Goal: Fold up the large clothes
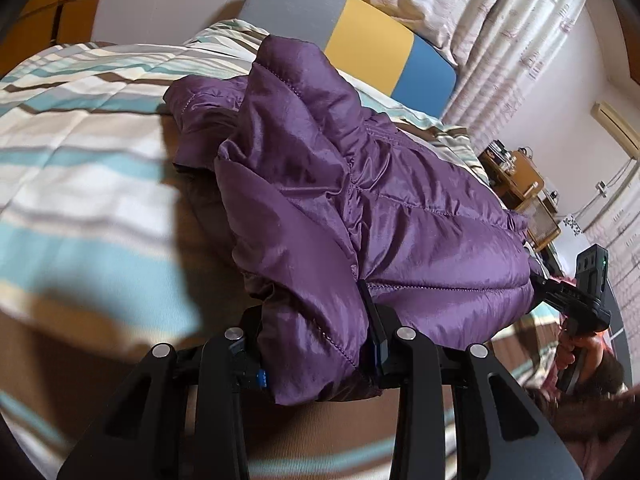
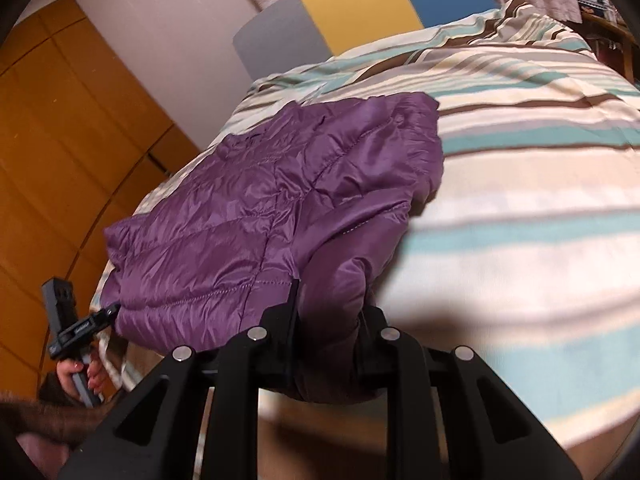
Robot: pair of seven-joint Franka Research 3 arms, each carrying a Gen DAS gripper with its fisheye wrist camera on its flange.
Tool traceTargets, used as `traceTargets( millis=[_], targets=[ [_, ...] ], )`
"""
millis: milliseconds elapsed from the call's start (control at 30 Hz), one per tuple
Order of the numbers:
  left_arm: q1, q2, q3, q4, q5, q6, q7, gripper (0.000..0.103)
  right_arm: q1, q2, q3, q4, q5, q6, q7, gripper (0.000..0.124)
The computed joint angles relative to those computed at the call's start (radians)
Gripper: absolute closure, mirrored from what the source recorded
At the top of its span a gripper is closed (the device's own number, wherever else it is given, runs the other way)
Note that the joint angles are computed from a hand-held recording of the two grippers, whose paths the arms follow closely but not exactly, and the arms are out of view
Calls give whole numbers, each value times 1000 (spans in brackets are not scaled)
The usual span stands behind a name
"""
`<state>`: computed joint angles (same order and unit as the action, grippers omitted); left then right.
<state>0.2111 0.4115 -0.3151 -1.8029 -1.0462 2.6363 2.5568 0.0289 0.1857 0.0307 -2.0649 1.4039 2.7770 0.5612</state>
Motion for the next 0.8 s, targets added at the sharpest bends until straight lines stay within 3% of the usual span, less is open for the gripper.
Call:
traceTargets(
  millis=[67,133,167,200,233,300,367,433,500,567,600,633,700,800],
  targets=[
    [10,-30,0,-38,-12,-10,22,65,-7,-32,-3,-37,3,-32,-19,102],
    [6,-51,9,-61,-24,9,42,41,-4,-53,-11,-62,1,-30,-33,84],
    [3,-58,10,-65,-37,22,53,32,-4,-47,-16,-53,5,-20,-41,81],
    [5,-64,8,-68,-67,40,79,17,-4,-37,-17,-40,25,-8,-59,79],
    [9,-68,0,-65,-124,81,125,11,-5,-26,-19,-23,50,17,-73,77],
    [-7,-49,14,-24,-140,111,115,11,-3,-9,-16,2,74,57,-75,67],
    [-19,-14,24,31,-104,106,56,11,-6,40,-13,71,86,83,-86,65],
    [-42,56,36,127,-26,110,-58,11,1,85,-7,125,25,115,-41,65],
    [-37,120,28,214,26,57,-150,11,3,137,3,180,-54,145,32,65],
    [-46,162,35,270,97,5,-271,17,5,163,4,202,-143,147,142,65],
    [-41,172,23,280,109,0,-287,36,-3,162,15,198,-154,143,161,67],
    [-35,162,11,260,118,24,-278,53,-7,165,25,201,-170,150,173,79],
    [-26,135,-14,214,135,93,-250,75,-16,140,56,169,-175,192,150,99],
    [59,83,-109,145,25,139,-134,87,-49,98,110,150,-36,220,5,108]
  ],
)
